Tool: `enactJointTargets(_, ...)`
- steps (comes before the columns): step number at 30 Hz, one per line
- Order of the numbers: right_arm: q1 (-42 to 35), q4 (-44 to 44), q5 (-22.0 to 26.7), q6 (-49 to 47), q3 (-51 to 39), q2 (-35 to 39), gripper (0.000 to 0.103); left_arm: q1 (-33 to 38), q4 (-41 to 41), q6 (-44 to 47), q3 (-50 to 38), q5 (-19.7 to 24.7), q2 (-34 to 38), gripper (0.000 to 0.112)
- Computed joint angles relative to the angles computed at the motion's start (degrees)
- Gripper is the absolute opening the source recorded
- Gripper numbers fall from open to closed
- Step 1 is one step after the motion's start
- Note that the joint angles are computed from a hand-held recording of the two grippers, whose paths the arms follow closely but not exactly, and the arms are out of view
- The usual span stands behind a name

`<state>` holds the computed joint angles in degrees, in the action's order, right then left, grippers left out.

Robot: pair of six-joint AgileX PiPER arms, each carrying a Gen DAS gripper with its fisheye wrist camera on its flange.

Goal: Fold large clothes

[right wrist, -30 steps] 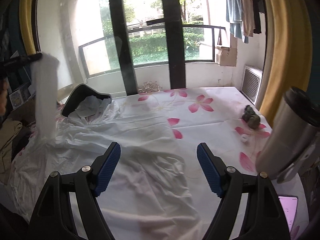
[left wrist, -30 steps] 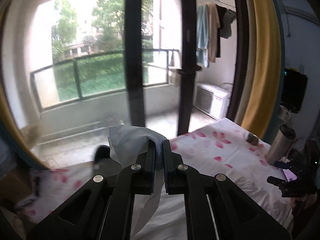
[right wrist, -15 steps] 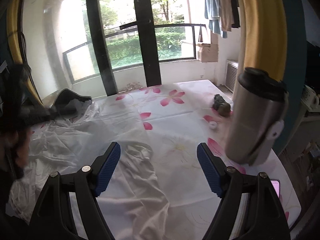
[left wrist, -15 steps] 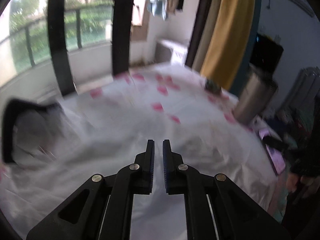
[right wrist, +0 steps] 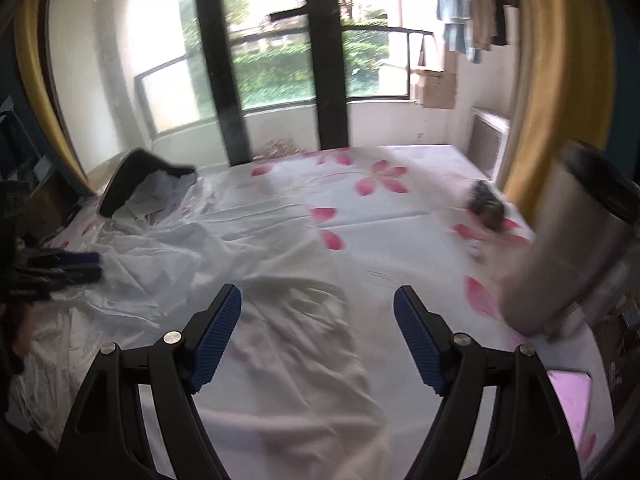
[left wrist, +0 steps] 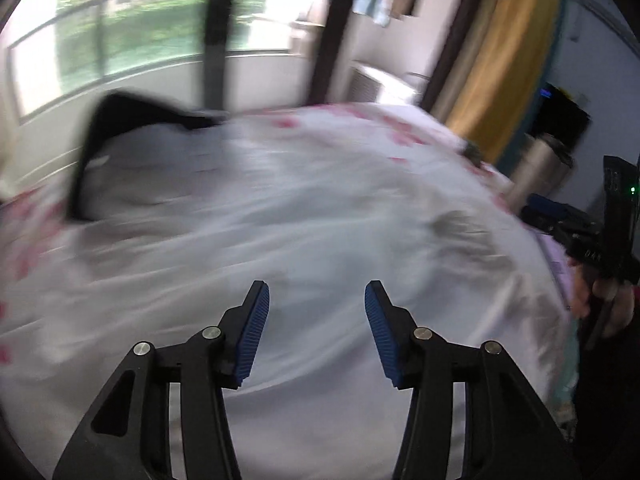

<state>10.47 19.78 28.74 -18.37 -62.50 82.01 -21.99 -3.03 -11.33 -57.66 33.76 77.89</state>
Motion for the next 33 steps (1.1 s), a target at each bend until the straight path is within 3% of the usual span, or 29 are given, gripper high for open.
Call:
enactJointTargets(3,5.4,-6.6,-0.2,7.3,-5.0,5.3,0.078,12.1,-4.9,10.0,4.7,1.5,-4.7,0.053)
enactJointTargets(7,12.3,-13.9,1.6,14.2,-13.9,13.5,0.077,28.5,-16.4,26.1,6.9,2.4,-4.2,0.053)
enactJointTargets(10,16.0,-20.4,5.0,20.4,-21.1,20.0,0.061,35.2,-22.8,35.9,5.9,2.6,-0.6,0.053)
enactJointTargets(14,18.0,-25.3,9.8,24.7,-26.2,26.0,0.05,37.2,-26.6,42.3,4.4,1.4,4.3,0.053)
enactJointTargets(16,18.1,-27.9,10.7,26.9,-25.4,26.7,0.038,36.3,-25.7,42.9,3.9,-0.3,7.2,0.053)
enactJointTargets(20,16.4,-26.0,8.6,25.3,-20.6,24.0,0.019,33.2,-23.1,44.2,7.1,-7.8,7.4,0.052)
enactJointTargets(21,15.8,-25.4,8.2,24.8,-19.5,23.1,0.01,32.1,-20.0,41.9,7.3,-8.9,7.5,0.044)
enactJointTargets(22,15.3,-24.9,7.7,24.4,-18.3,22.0,0.007,31.6,-19.2,41.9,7.9,-10.4,7.4,0.02)
enactJointTargets(23,14.8,-23.9,7.0,23.7,-17.4,21.1,0.006,31.9,-20.8,43.3,7.6,-10.0,7.7,0.007)
enactJointTargets(24,14.2,-22.5,6.2,22.5,-16.7,20.2,0.006,32.4,-21.9,43.3,7.2,-9.5,7.9,0.002)
enactJointTargets(27,13.6,-20.3,3.9,20.3,-15.6,17.4,0.004,32.4,-18.3,38.1,8.2,-12.6,6.6,0.002)
enactJointTargets(33,14.2,-17.1,0.1,16.3,-18.1,14.9,0.004,38.1,-24.4,40.9,8.9,-13.9,2.8,0.002)
